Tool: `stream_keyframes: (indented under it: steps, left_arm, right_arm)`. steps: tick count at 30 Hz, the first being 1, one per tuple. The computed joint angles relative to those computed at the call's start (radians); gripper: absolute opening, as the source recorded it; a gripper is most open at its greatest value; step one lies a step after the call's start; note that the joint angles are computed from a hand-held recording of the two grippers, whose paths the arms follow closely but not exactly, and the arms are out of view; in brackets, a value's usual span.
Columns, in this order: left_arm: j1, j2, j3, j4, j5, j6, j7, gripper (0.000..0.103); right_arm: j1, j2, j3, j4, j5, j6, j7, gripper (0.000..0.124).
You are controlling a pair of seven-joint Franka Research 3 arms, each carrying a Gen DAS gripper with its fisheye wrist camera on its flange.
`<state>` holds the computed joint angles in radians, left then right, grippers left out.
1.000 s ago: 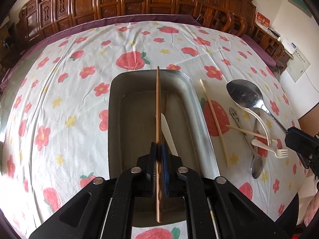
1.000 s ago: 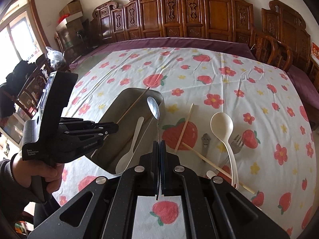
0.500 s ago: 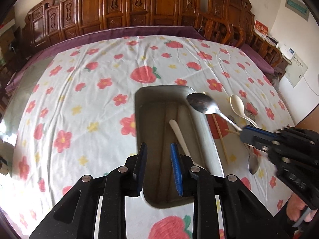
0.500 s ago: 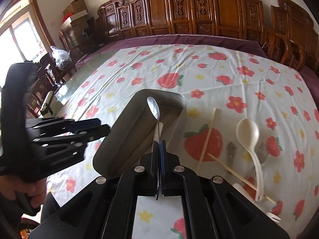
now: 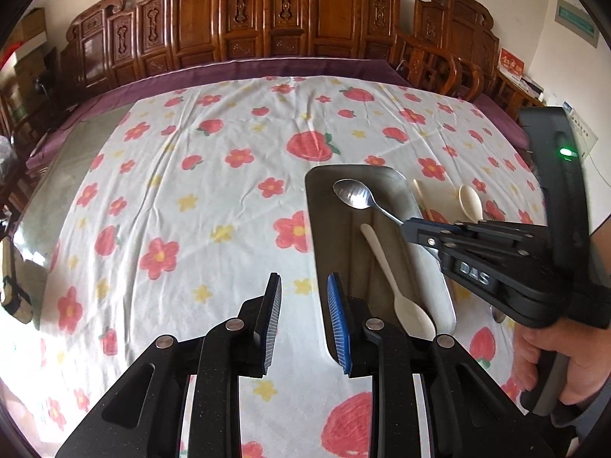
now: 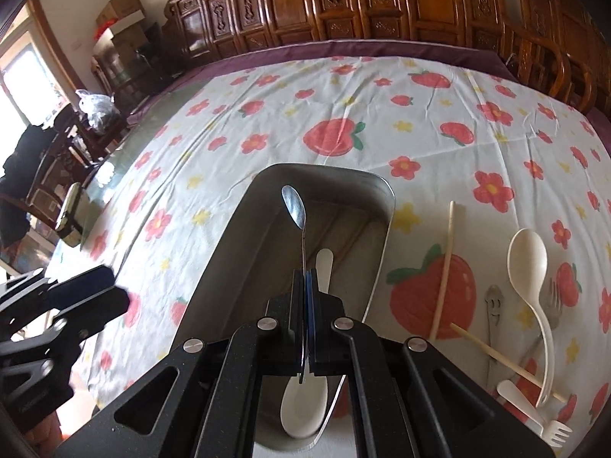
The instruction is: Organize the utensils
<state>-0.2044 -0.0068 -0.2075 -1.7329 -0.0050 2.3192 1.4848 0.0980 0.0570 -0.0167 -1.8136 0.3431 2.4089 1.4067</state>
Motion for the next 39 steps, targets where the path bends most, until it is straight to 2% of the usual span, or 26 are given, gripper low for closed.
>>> stream_keyframes:
  steps: [13,25,33,39]
  left_arm:
    - [0.007,-0.030,0.007,-0.027,0.006,-0.002,0.001,0.024]
    - [0.008,-0.043,0.011,-0.040,0.011,-0.004,-0.001,0.024]
    - [0.004,-0.048,0.009,-0.041,0.000,-0.001,0.008,0.024]
    - [-0.017,-0.051,-0.004,-0.038,-0.017,0.003,0.019,0.024]
  right_arm:
    - [0.018,0.059,0.006,0.040,-0.072,0.012,0.049,0.003]
    - [0.016,0.042,0.017,0.014,0.019,-0.019,-0.035,0.006]
    - [0.009,-0.047,0.010,-0.069,0.115,0.006,-0.153,0.006]
    - [-0.023,-0.217,-0.034,-0.221,0.132,0.025,-0.230,0.006]
